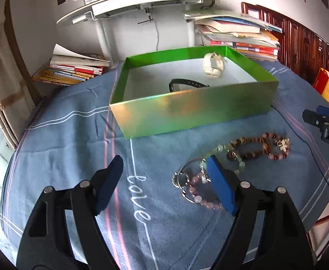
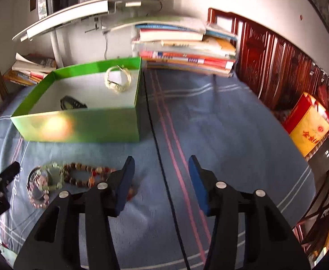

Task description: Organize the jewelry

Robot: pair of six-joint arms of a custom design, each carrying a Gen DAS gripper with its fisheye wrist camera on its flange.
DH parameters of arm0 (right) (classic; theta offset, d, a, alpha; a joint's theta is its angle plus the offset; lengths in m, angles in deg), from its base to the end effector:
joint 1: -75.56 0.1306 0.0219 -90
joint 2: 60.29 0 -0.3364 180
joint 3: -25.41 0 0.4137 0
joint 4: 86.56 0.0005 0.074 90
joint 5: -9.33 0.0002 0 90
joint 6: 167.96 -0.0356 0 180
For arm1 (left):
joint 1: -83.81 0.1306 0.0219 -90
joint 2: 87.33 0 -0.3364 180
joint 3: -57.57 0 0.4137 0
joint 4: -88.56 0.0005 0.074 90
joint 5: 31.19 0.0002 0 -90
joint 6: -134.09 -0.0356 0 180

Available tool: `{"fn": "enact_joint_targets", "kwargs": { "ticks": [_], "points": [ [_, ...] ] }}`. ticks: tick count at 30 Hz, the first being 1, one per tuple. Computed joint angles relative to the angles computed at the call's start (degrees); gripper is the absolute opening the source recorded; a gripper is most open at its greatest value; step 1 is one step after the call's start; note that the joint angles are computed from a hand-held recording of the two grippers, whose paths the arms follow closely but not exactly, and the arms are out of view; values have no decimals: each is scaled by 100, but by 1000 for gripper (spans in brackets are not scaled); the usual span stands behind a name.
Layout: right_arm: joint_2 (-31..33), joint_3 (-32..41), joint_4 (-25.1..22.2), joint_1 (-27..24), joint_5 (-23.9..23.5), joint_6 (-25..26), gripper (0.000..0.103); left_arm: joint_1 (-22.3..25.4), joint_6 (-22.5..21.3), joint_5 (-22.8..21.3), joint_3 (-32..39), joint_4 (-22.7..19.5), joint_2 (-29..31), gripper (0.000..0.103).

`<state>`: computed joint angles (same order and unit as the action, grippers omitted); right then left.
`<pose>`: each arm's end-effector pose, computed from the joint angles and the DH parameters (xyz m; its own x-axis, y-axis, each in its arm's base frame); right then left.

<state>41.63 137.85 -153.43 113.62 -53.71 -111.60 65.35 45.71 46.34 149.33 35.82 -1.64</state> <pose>0.4485 0.3300 0.4472 -0.7405 0.0473 -0.6704 0.0703 0.9975 -0.0072 0.4599 -0.1460 0.4305 -0.6945 0.2027 -0.6904 0.1491 0.9792 0.1376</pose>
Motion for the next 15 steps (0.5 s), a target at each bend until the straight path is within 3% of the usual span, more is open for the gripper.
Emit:
{"fn": "enact_joint_targets", "kwargs": {
  "ticks": [9,11,15],
  "points": [
    [384,160,-6,183,-475,293,47,15,146,144,-180,-198,-64,77],
    [465,215,-72,172,-617,292,30,38,171,184,-176,-224,-47,77],
    [462,196,4,179,-918,385,17,82,219,230,-182,-283,-11,77]
  ]
}}
